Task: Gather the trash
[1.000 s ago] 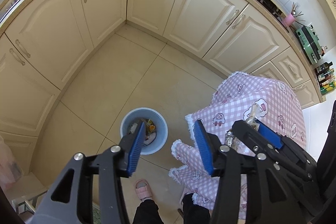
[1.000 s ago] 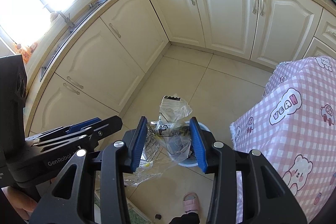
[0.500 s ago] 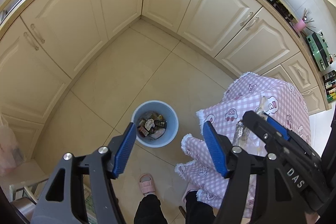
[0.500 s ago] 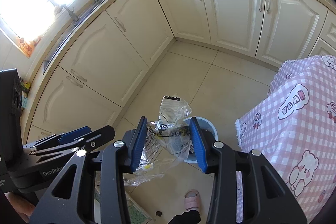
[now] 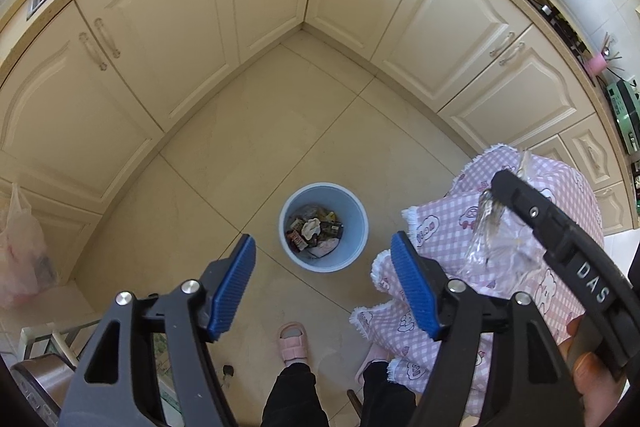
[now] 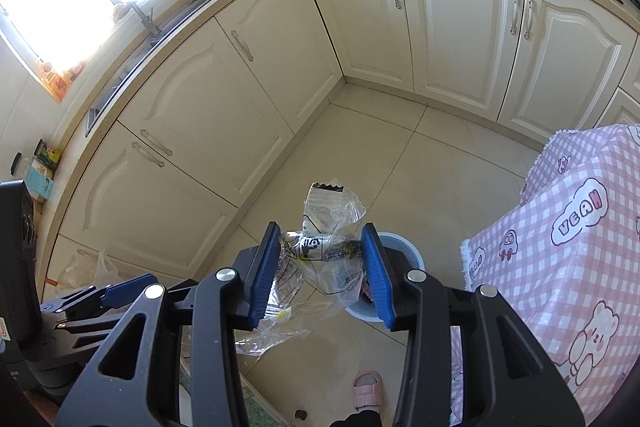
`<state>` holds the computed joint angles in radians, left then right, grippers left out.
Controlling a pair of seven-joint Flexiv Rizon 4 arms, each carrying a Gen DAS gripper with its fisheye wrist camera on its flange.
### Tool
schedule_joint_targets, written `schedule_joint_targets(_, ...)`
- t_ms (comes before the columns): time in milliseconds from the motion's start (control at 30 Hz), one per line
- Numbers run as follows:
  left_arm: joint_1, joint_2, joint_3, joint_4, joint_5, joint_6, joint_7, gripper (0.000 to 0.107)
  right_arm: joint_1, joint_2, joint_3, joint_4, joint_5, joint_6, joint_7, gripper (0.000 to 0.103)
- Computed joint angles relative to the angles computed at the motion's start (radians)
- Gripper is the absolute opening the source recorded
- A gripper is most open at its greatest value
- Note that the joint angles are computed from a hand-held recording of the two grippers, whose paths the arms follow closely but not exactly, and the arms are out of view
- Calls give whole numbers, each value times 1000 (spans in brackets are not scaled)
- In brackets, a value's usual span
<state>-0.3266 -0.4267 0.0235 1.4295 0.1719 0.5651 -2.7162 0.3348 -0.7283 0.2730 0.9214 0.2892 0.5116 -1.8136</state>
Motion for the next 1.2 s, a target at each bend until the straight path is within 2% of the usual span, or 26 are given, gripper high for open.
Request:
schedule_joint_targets(133,3,19,3,29,0,7,-11,69,9,-4,0,5,-3,24,1,43)
schedule_joint_targets(200,4,20,2,29,3,6,-10,69,15,-1,-5,15,-10,46,4,47)
schedule_joint_targets(733,1,30,-7,13,27,2,18,69,6,46,-9,88,-36,85,22,48)
schedule_joint_targets(1033,-29,-11,-14,-92,43,-36,51,72,-33,121,-16,173,-41,117,30,53)
schedule_joint_targets(1200,-83,-47,-10,-224,93,-115,60,73,-73,179,-20,218,-26,128,26,59)
